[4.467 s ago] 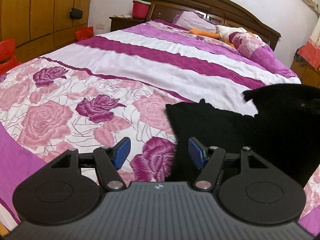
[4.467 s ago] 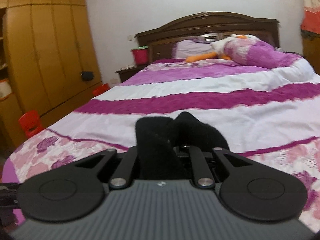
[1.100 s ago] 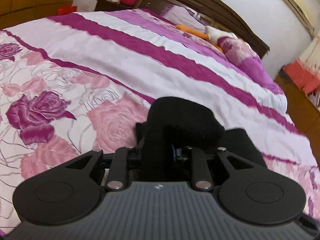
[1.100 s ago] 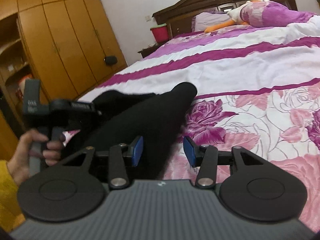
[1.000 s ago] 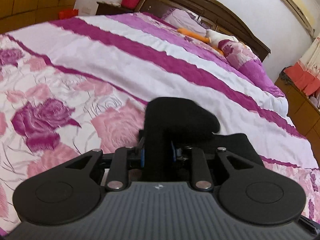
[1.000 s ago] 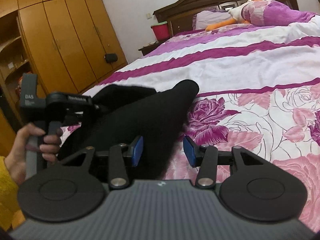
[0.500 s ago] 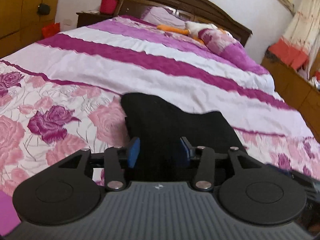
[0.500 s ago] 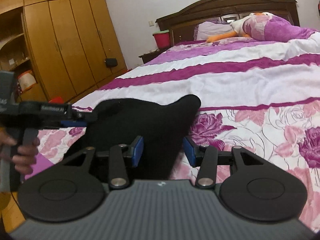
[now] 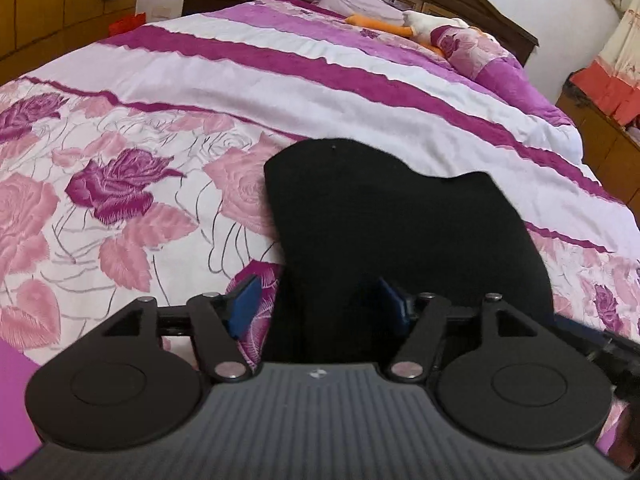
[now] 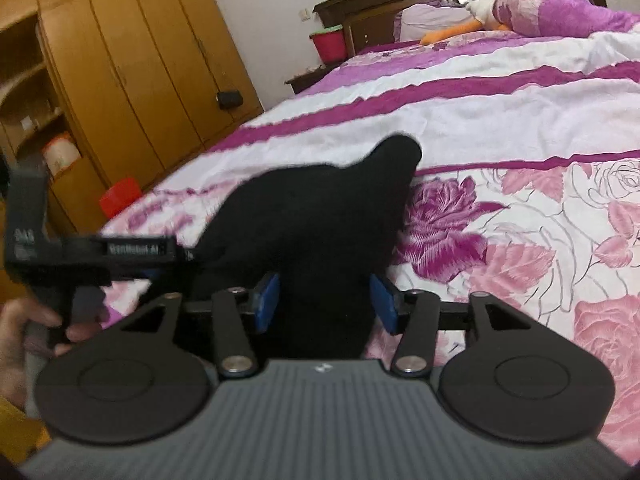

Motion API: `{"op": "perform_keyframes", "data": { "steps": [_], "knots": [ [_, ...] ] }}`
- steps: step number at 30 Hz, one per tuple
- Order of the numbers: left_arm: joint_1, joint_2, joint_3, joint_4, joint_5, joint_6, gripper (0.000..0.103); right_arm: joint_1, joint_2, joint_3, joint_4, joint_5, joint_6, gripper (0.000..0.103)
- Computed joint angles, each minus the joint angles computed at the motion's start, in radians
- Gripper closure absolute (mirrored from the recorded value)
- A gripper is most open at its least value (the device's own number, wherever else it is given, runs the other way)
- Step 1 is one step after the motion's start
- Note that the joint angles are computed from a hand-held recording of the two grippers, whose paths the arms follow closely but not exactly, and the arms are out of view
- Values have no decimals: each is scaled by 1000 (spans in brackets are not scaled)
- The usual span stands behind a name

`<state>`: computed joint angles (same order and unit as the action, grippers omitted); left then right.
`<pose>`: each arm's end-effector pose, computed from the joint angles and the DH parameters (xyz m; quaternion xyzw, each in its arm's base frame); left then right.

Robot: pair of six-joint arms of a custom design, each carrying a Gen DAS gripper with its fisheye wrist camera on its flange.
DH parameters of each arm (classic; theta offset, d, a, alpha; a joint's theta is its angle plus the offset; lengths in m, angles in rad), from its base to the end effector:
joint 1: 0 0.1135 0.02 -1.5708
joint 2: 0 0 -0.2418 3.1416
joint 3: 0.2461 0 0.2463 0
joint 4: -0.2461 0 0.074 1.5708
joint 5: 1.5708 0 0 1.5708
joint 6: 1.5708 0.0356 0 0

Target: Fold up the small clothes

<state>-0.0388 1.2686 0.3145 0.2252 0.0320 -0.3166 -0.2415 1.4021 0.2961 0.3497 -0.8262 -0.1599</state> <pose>0.2167 -0.0096 0.1112 -0.1199 0.9047 -0.0866 0.3996 0.2116 -0.0252 0.0979 -0.1246 0.8468 0.2889 0.4290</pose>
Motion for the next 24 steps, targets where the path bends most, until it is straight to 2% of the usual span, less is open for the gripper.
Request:
{"op": "perform_keyframes", "data": {
  "steps": [1,3,5,9,15,18,20,24],
  "knots": [
    [5,3,7,-8,12,11,32,-20,-5,8,-6,-27,12,36],
    [11,17,25,-22,25,12,31,-51,0,31,-6,-80,35,26],
    [4,43,34,-17,11,34,30,-47,23,71,-31,-85,32,26],
    [-6,82,23,41,-3,90,29,24,125,122,10,27,73,26],
    [65,153,41,88,96,138,27,75,316,214,20,13,136,26],
    [78,178,35,131,123,150,27,101,352,221,47,3,143,25],
    [99,197,29,164,166,145,27,117,369,236,40,-3,132,25],
    [169,238,22,226,319,104,27,118,419,289,11,-46,159,24]
  ]
}}
